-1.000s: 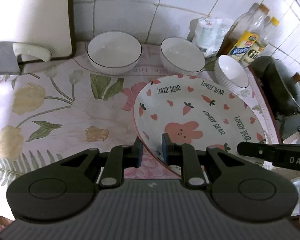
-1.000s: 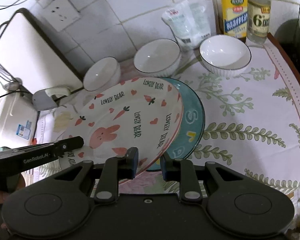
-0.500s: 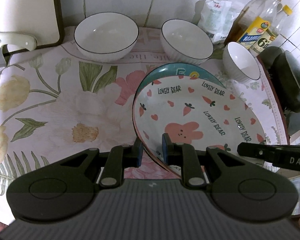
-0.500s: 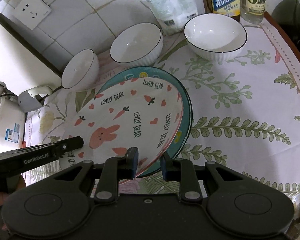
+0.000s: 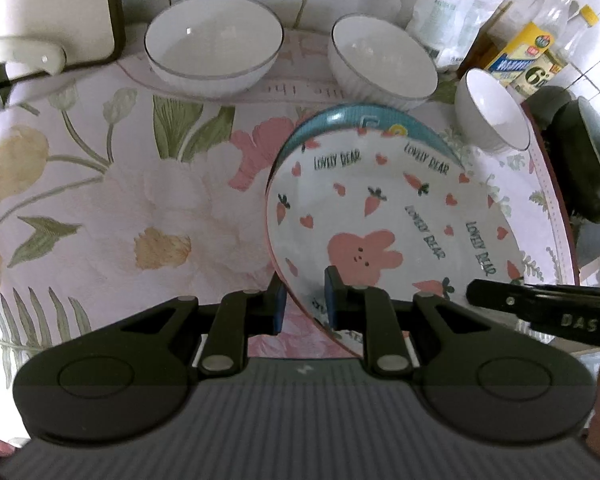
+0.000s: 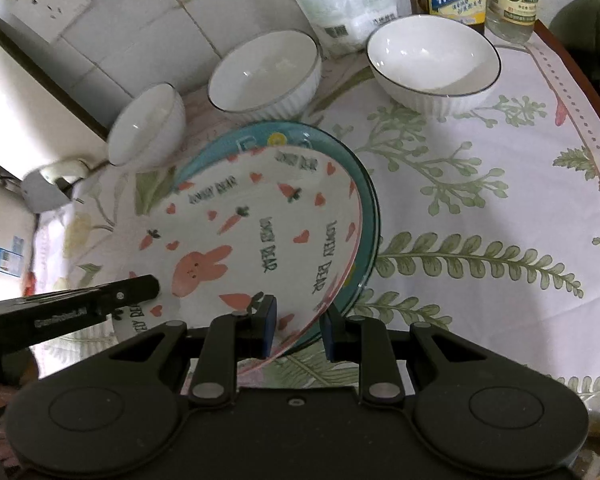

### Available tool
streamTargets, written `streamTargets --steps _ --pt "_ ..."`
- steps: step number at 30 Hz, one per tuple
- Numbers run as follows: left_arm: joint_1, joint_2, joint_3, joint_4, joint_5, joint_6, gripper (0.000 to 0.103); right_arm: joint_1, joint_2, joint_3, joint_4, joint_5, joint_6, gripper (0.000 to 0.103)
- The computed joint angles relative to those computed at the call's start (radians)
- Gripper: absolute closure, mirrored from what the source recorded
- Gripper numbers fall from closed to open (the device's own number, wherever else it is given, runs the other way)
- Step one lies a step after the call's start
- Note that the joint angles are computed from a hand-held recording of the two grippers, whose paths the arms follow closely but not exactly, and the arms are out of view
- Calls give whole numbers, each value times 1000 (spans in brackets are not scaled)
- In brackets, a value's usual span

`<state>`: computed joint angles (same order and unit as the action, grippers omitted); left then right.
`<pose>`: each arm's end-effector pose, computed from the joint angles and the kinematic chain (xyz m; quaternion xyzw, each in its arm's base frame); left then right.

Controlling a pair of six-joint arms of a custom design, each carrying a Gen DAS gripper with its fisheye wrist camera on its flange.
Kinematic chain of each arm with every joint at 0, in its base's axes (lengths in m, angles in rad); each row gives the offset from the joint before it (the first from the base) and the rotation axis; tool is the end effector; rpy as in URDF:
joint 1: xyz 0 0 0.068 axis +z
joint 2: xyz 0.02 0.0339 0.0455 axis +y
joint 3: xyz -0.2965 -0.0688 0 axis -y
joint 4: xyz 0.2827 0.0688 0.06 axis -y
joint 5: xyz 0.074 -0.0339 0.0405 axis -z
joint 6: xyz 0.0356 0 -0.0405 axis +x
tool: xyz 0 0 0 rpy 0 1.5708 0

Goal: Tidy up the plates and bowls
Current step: 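Lower the bunny plate onto the blue egg plate with the right gripper, then open the right gripper and lift it off the plate stack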

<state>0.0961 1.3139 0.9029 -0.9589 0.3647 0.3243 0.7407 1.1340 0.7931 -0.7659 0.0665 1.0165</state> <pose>0.2493 0.0113 0.2372 0.1295 0.9700 -0.1559 0.1341 0.1714 0.1535 0.2463 0.1413 0.9624 0.1563 0.1716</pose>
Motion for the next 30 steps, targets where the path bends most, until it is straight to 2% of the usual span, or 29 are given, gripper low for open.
streamTargets --steps 9,13,18,25,27,30 --pt "-39 62 15 -14 -25 -55 82 75 129 77 -68 148 -28 64" --pt "-90 49 2 6 -93 -75 81 99 191 103 -94 208 -63 64" --pt "-104 36 -1 6 -114 -84 81 122 198 93 -86 250 -74 64" --pt "-130 -21 27 -54 -171 -60 77 138 97 69 -93 261 -71 63" --pt "-134 -36 44 -92 -184 -44 67 133 61 74 -114 243 -90 59" --pt "-151 -68 73 -147 -206 -19 62 132 19 95 -155 221 -116 50"
